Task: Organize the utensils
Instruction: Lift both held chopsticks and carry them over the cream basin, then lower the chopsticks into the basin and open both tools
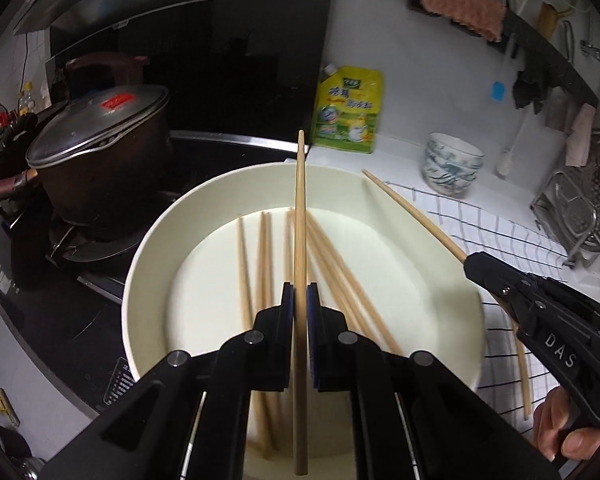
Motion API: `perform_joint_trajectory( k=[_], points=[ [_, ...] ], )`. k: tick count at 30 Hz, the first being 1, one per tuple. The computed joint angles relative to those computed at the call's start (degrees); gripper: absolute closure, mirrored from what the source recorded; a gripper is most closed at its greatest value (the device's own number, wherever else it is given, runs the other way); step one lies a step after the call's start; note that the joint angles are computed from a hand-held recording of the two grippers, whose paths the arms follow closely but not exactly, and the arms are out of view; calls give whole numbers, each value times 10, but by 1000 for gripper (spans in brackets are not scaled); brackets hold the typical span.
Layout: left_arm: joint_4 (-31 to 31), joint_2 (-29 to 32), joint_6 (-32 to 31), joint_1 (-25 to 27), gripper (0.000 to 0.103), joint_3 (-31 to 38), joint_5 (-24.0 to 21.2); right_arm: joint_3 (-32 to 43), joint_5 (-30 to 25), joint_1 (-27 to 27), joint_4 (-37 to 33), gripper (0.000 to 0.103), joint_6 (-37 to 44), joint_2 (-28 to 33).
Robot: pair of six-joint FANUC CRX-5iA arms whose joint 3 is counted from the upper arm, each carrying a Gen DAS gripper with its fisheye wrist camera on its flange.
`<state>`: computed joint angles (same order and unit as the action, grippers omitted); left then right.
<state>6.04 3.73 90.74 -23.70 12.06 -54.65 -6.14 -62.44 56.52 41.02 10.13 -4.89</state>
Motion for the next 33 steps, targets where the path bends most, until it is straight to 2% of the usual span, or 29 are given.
perform_joint_trajectory(
  k=[5, 9, 11, 12, 14, 24, 28, 33],
  points=[
    [14, 17, 0, 14, 95, 0, -9, 47, 10, -16, -41, 97, 46, 49],
    [22, 11, 4, 24, 93, -15, 1, 46, 19, -17, -50, 96, 35, 51],
    [24, 5, 10, 29, 79, -22, 8, 43, 16, -16, -43, 89, 27, 50],
    [24, 2, 12, 31, 67, -25, 12, 41, 11, -14, -37, 88, 22, 49],
    [24, -5, 14, 32, 55, -32, 22, 40, 6, -12, -33, 87, 18, 46],
    [18, -19, 11, 23, 48, -36, 21, 21, -12, 8, -11, 84, -8, 21],
    [7, -28, 11, 11, 38, -39, 22, 4, -24, 20, 3, 84, -27, 5],
    [-2, -41, 16, -2, 36, -47, 23, -29, -58, 41, 29, 84, -62, -28]
  ],
)
